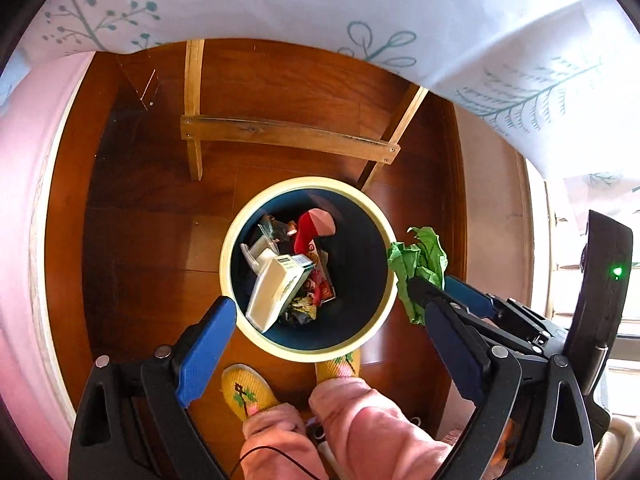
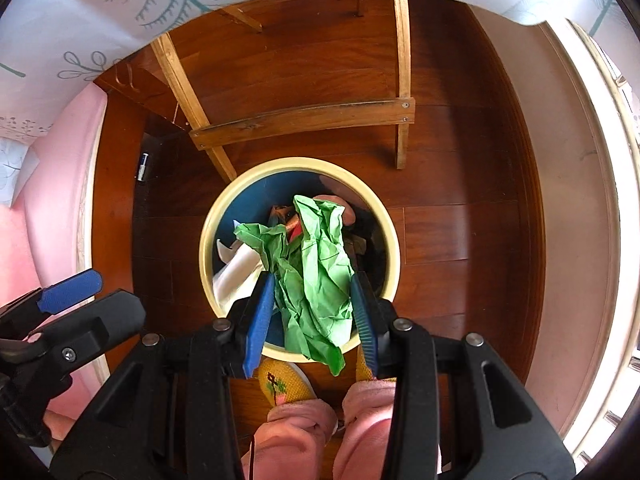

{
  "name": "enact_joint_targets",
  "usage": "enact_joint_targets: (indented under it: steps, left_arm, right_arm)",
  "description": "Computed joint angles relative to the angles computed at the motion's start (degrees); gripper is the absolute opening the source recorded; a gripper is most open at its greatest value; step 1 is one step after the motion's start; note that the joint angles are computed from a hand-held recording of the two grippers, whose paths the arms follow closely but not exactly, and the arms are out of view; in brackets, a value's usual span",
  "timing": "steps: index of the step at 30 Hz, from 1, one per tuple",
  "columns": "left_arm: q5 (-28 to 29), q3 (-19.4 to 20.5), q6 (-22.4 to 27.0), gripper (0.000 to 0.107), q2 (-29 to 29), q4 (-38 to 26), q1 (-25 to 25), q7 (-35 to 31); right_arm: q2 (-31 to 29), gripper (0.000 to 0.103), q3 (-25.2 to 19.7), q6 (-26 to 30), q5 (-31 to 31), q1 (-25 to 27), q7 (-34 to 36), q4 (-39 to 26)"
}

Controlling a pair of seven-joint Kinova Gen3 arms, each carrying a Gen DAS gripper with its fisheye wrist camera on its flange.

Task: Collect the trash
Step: 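Open both grippers to drop the chocolate box and green paper into the bin, then raise both grippers from the bin back over the table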

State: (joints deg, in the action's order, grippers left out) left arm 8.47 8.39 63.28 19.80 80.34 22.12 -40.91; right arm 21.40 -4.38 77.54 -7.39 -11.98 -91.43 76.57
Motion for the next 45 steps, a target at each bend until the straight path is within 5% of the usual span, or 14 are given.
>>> enact_joint_targets:
  steps: [6, 13, 19, 29, 35, 41, 45]
  left_arm:
    - [-1.92, 0.35, 1.21, 0.097, -1.85, -0.25, 0.15, 2.61]
    - [-2.94, -4.46, 2.18, 0.097, -5.45, 1.64, 4.08, 5.48]
    - [-5.28, -1.05, 3.49, 0.097, -8.92, 4.14, 0.72, 8.64]
    - [-7.10, -3.42, 7.26, 0.097, -13.06, 3.70, 2.11, 10.52]
    - [-8.08, -2.13, 14.26, 0.097, -13.55, -3.19, 0.75, 11.08]
    - [-11.39, -2.56, 25.77, 0.097, -12.12, -17.79, 2.65, 11.19]
    - [-16.76, 6.20, 32.34, 0.097, -10.94, -28.41, -1.80, 11.65]
  right_arm:
    - [-0.38, 0.036, -0.32, 0.28, -0.39, -0.50, -0.34, -0.51]
    - [-0.24, 0.036, -0.94, 1.24, -1.73, -1.33, -0.62, -1.47]
    - [-0.17, 0.037, -1.59, 2.60, -4.02, -1.79, -0.92, -3.00]
    - [-1.17, 0.051, -1.74, 5.15, -3.85, -3.82, -3.56, -6.57]
    - [-1.22, 0.051, -1.52, 11.38, -3.26, -4.63, -5.71, -13.58]
    - [-0.53, 0.051, -1.44, 22.35, -2.99, -5.41, -7.51, -26.70]
    - [0.07, 0.051, -0.53, 28.98, -3.11, -6.69, -8.58, -37.31]
